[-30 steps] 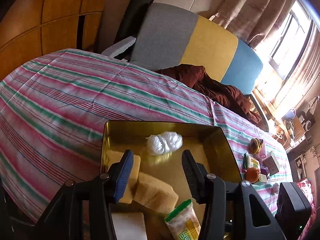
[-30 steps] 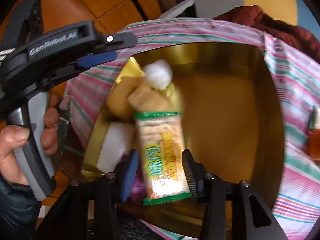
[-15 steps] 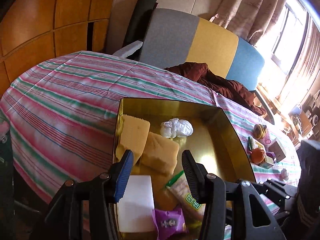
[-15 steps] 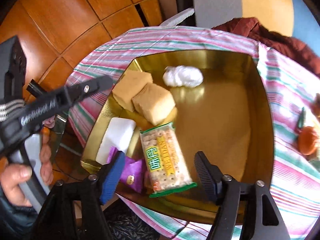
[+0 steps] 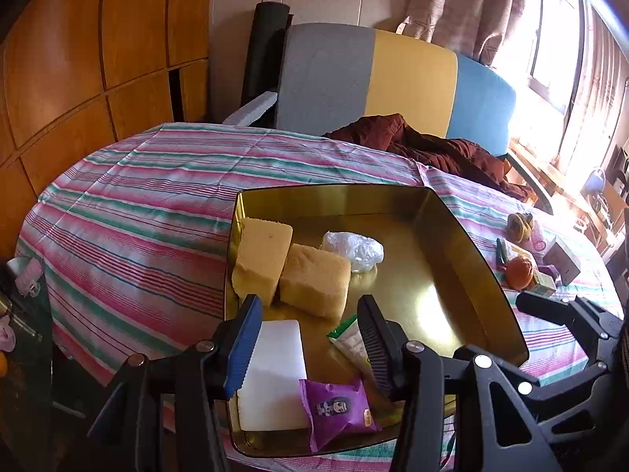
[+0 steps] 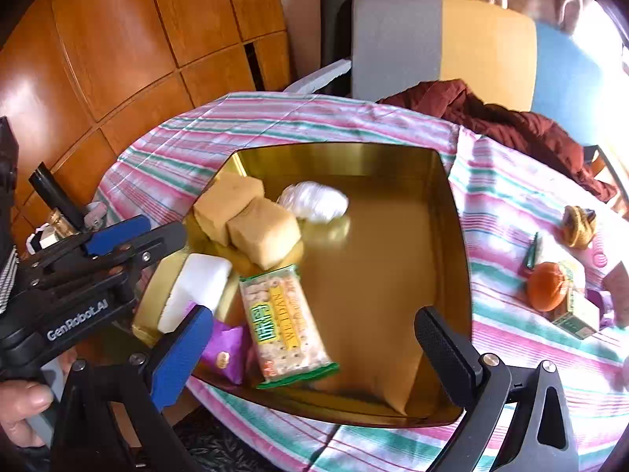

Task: Organize objects
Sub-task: 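Place the wrapped bundle and cracker packet into the gold tray and release, then move both tools back toward the remaining items on the cloth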

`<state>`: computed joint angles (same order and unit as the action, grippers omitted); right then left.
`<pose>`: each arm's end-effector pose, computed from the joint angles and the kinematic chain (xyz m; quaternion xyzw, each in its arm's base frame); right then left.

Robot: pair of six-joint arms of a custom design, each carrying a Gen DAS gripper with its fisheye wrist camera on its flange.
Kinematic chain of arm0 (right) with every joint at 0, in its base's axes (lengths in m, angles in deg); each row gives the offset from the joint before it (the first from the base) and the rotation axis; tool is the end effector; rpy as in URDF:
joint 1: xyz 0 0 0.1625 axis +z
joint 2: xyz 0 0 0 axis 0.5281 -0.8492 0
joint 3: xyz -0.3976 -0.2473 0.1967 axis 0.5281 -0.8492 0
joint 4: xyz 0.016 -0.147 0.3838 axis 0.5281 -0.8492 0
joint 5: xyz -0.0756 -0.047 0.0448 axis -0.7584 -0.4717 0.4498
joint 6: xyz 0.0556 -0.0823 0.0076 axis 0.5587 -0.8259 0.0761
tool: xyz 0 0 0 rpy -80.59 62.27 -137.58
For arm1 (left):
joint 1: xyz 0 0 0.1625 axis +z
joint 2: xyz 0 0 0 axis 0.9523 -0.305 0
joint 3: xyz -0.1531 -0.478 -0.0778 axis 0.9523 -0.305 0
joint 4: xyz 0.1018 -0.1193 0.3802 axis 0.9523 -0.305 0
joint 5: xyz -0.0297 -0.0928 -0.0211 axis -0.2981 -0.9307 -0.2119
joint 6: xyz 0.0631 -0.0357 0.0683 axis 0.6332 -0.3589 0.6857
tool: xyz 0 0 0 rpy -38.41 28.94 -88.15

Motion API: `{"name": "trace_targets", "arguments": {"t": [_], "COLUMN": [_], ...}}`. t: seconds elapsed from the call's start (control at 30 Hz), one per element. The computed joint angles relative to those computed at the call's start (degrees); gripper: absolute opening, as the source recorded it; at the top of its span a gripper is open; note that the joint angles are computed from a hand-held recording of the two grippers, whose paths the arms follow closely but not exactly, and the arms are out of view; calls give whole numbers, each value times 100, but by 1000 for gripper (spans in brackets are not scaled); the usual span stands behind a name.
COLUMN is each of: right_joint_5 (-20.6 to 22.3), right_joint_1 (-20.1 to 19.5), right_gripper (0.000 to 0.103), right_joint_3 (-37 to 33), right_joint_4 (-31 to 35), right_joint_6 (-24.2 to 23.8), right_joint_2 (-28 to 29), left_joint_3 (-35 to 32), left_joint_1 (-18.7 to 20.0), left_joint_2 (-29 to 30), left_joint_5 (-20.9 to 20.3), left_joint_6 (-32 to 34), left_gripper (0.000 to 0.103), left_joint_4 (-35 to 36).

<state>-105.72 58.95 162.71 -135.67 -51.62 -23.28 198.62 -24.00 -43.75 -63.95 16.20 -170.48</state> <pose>0.1244 -0.6816 0.1439 0.4189 -0.8813 0.1386 0.1693 -0.2330 -0.6023 0.0470 -0.0689 0.8130 -0.4283 0.3885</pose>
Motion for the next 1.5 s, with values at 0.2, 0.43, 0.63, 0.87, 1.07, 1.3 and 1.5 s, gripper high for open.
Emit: {"name": "trace_targets", "arguments": {"t": [0.2,0.43,0.63,0.87,1.07,1.3,1.5], "right_joint_5": [104,99,93,-58,-324,-684,-893], "right_joint_1": [-75,-164,-247,-357,-465,-699,-1053], "right_gripper": [103,103,103,103,103,103,103], "right_joint_3": [-23,-134,-246,-581,-1117,-1931,-2577], "right_joint_4": [-224,-277,-353,-414,-432,-616,-626], "right_joint_6": [92,257,337,501,673,810,1494], "right_joint_2": [-39,-84,-117,-137,-114,55,237], "left_joint_3": [-123,-293,-395,-579,-796,-1131,-1662], "left_joint_1": [-73,-147,-185,-176,-155,-113,-61], "left_joint_2": [88,208,304,381,508,703,944], "left_joint_5": [116,174,146,61,-150,-611,-1070], "left_joint_6": [163,502,891,1032,1372,2100,2738], "left_gripper": [51,51,51,51,51,51,51], "left_joint_4": [174,211,-21,153,83,-193,-155]}}
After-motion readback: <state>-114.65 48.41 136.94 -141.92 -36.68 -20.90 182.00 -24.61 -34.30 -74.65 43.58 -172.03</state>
